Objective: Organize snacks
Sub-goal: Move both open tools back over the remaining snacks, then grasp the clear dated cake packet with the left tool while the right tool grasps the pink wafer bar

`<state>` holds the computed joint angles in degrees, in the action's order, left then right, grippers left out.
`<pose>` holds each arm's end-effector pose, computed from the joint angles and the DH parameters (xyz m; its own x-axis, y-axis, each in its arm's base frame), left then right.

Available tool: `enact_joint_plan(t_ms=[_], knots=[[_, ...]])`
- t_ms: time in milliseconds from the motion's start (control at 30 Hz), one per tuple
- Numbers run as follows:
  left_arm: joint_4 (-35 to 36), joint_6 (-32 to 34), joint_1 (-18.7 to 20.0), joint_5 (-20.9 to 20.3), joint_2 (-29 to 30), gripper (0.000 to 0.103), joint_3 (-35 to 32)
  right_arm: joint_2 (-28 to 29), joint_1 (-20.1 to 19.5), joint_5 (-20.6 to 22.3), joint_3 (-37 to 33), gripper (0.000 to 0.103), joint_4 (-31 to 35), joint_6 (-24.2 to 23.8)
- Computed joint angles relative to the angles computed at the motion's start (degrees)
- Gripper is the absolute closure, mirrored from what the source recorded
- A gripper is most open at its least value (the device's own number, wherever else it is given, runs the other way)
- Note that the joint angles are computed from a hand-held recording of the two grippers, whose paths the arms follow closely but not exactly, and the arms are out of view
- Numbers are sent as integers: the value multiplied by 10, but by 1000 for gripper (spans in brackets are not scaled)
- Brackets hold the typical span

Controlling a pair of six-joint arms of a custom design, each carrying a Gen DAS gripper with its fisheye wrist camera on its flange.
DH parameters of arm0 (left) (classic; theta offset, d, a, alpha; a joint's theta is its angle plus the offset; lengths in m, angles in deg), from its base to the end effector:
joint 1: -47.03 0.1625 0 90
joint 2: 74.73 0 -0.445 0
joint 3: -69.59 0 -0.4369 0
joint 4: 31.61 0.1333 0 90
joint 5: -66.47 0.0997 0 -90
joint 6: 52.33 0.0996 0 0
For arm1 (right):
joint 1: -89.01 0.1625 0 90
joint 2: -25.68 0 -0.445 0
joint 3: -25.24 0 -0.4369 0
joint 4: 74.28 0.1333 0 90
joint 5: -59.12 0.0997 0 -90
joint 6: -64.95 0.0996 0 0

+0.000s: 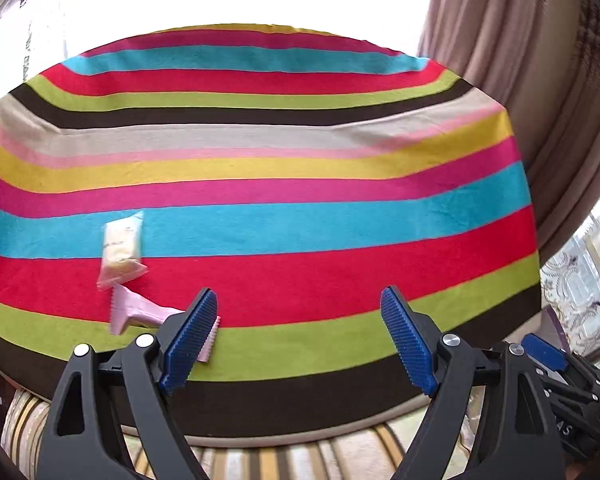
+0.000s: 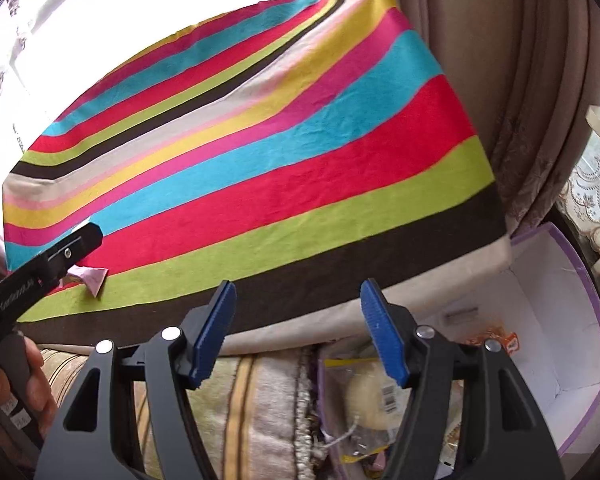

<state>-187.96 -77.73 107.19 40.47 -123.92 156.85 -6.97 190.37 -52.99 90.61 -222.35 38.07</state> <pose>-0.1766 -0.7556 0.2387 -0.7229 -0.4643 -0.5118 0.1418 0.6252 -0.7675 0.2657 -0.8359 0.1257 -0.7580 -0.4224 0.4970 -0.5838 0.7792 -0.2281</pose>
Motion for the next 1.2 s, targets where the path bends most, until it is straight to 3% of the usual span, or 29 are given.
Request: enact_joint_plan(t_ms=[333,567,733,967,1200], knots=[[66,-75,53,30,-78,23,28,46,43,23,-22,30,23,-65],[152,-126,97,-17,-99,24,15,73,69,29,-28,26,29,-145],[171,-108,106,-28,-92,34,7,94,86,22,-36,25,40,-208],[185,-93,100,22,-80,58,4,136,102,-4,-73,25,61,-255],[152,-93,100,28,-92,60,26,173,109,-19,-116,25,76,-273]])
